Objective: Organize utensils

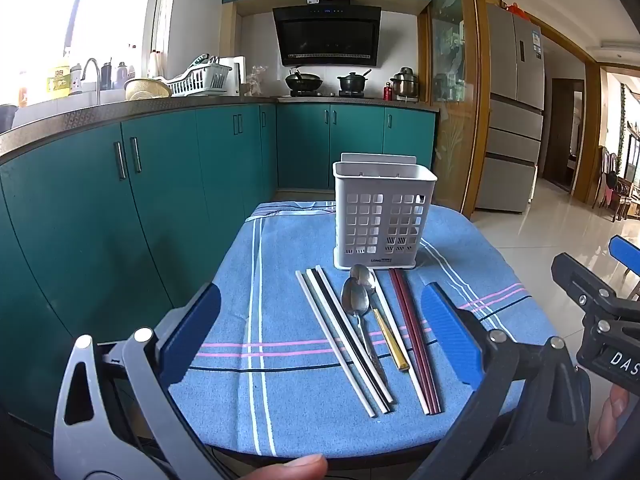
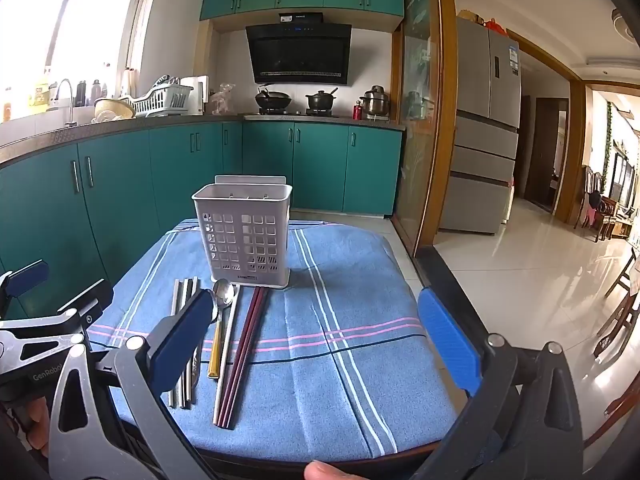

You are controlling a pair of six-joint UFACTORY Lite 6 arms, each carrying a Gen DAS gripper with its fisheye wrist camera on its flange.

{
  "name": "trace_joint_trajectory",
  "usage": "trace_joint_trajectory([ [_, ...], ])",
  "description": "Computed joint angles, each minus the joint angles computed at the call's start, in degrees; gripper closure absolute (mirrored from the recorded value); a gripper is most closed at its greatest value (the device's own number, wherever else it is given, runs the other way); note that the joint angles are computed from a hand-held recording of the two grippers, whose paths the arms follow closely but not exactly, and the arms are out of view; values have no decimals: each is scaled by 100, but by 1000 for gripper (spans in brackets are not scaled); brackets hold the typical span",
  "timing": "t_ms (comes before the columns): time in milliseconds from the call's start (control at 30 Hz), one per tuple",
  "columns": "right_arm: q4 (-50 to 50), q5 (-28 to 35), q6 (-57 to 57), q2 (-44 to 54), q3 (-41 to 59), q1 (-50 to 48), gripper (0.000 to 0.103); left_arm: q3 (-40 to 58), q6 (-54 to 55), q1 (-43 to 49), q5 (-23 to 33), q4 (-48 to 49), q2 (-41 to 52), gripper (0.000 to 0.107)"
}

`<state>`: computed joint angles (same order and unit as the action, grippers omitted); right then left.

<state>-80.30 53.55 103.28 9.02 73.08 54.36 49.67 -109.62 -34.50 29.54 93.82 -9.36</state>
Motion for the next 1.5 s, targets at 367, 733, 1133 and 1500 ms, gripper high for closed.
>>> trace_joint_trajectory([
  [367, -6, 16, 17, -13, -29, 18, 3, -8, -4, -5, 5, -2, -12, 8],
  [733, 0, 25, -11, 56, 16, 64, 3, -5, -1, -9, 18, -5, -7, 8],
  [1133, 9, 34, -125, 34, 71, 85, 3, 0, 38, -15, 24, -40, -11, 8],
  [1500, 1974, -2103, -1923, 927, 732, -1535, 14, 793, 32, 1297, -1285, 49, 1374, 8],
])
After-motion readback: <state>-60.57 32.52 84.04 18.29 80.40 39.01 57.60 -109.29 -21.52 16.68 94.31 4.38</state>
